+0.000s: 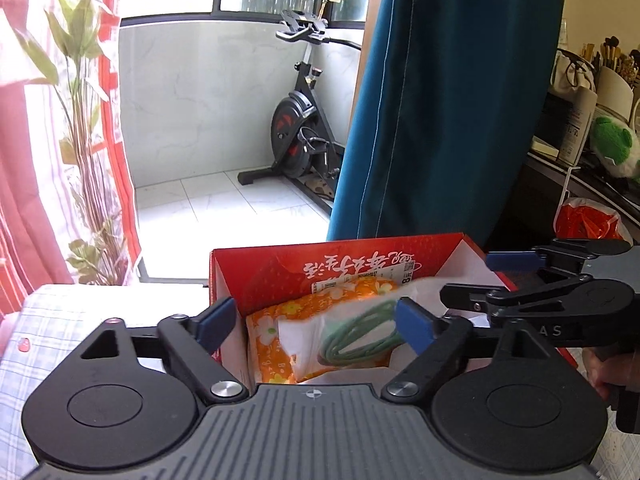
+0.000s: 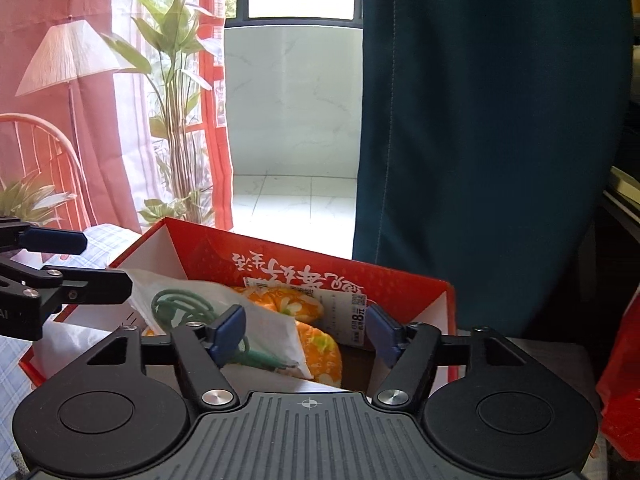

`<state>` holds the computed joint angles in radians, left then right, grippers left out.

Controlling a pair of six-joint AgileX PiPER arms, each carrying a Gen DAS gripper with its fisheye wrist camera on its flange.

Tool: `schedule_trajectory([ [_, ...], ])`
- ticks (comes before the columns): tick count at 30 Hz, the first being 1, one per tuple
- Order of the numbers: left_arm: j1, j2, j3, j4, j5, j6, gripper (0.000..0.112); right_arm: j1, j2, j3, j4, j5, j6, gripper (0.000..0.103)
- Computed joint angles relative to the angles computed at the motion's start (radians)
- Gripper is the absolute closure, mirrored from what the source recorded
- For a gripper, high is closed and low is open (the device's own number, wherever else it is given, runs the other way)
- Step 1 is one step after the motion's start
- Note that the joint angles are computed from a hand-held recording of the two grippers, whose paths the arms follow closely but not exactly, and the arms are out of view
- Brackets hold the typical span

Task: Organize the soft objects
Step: 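Lower the clear bag onto the white cloth and open both tools, then move both tools to the grey knit cloth on the table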

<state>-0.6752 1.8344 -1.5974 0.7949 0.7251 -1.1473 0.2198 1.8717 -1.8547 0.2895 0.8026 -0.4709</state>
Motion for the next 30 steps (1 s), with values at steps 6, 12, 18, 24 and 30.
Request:
schedule_trajectory([
  [6, -0.046, -0.029, 0.011, 0.036, 0.056, -0.04, 0.015, -0.021, -0.096, 0.101, 0.029, 0.001, -0.035, 0.012],
  [12, -0.102, -0.073, 0.055, 0.06, 0.129, -0.088, 0.012, -0.03, -0.184, 0.182, 0.033, 0.009, -0.036, 0.001],
  [18, -0.155, -0.118, 0.103, 0.084, 0.19, -0.144, 0.009, -0.035, -0.26, 0.252, 0.021, 0.028, -0.018, 0.001],
  [24, -0.219, -0.165, 0.168, 0.106, 0.236, -0.207, 0.009, -0.041, -0.351, 0.362, 0.041, -0.007, -0.051, 0.001],
  [30, -0.286, -0.207, 0.247, 0.131, 0.279, -0.319, 0.009, -0.063, -0.429, 0.459, 0.1, -0.016, -0.096, 0.001],
])
